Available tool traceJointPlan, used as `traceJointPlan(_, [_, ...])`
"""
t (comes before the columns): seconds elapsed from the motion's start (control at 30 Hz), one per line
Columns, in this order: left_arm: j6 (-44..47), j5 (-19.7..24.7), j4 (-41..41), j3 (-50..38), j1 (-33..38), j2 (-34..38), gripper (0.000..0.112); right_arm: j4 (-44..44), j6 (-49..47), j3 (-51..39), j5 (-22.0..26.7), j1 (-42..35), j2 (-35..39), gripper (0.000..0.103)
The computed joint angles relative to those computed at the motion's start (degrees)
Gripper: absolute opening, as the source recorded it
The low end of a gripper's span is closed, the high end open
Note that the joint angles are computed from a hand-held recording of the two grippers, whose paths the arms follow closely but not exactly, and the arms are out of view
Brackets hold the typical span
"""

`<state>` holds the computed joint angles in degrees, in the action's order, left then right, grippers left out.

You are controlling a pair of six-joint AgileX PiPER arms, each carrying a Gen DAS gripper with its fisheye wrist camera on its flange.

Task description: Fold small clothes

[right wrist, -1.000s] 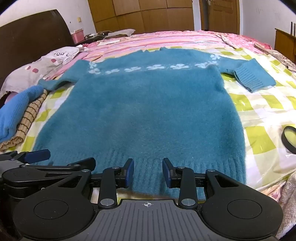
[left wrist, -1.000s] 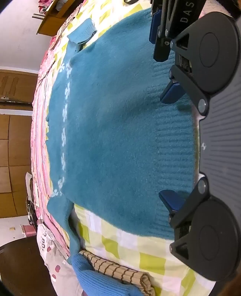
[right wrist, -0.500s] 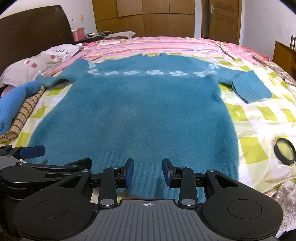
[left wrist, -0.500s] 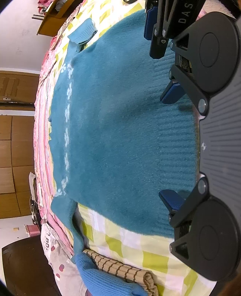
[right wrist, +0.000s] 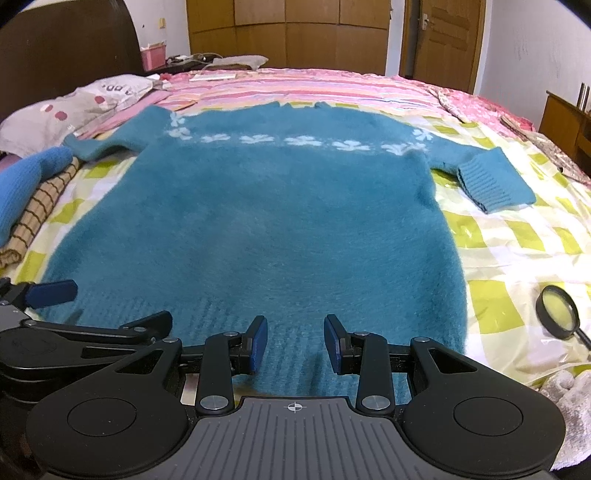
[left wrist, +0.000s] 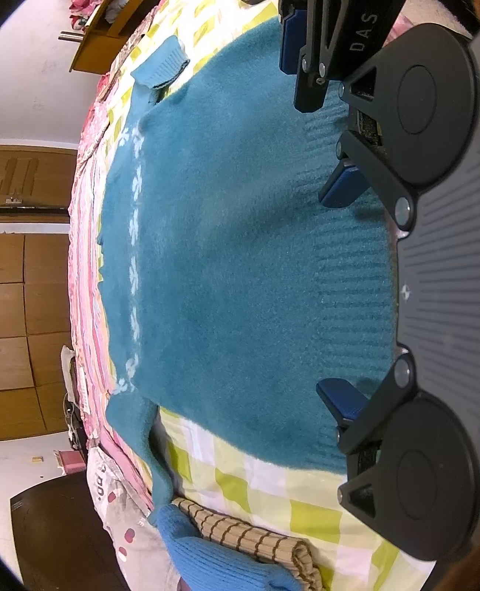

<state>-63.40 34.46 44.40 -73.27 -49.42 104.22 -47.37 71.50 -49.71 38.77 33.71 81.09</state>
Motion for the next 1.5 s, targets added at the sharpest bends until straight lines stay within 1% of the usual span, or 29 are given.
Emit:
traceJointPlan(0.6, [0.81, 0.56, -0.74, -0.96, 0.58, 1.14, 0.102, -1.93, -0.90, -2.03, 2.32, 1.45, 2.92, 0.034])
traceJointPlan(0.97, [-0.27, 0.11, 0.05, -0.59, 0.89, 0.97, 0.100, -3.20, -0.70, -2.19, 2.05, 1.52, 3.64, 0.034])
traceJointPlan(1.5, [-1.55, -0.72, 1.25, -0.47, 0.77, 1.10, 0.100, -3.25, -0.98, -0.73, -0.60, -0.15, 2.79, 0.034])
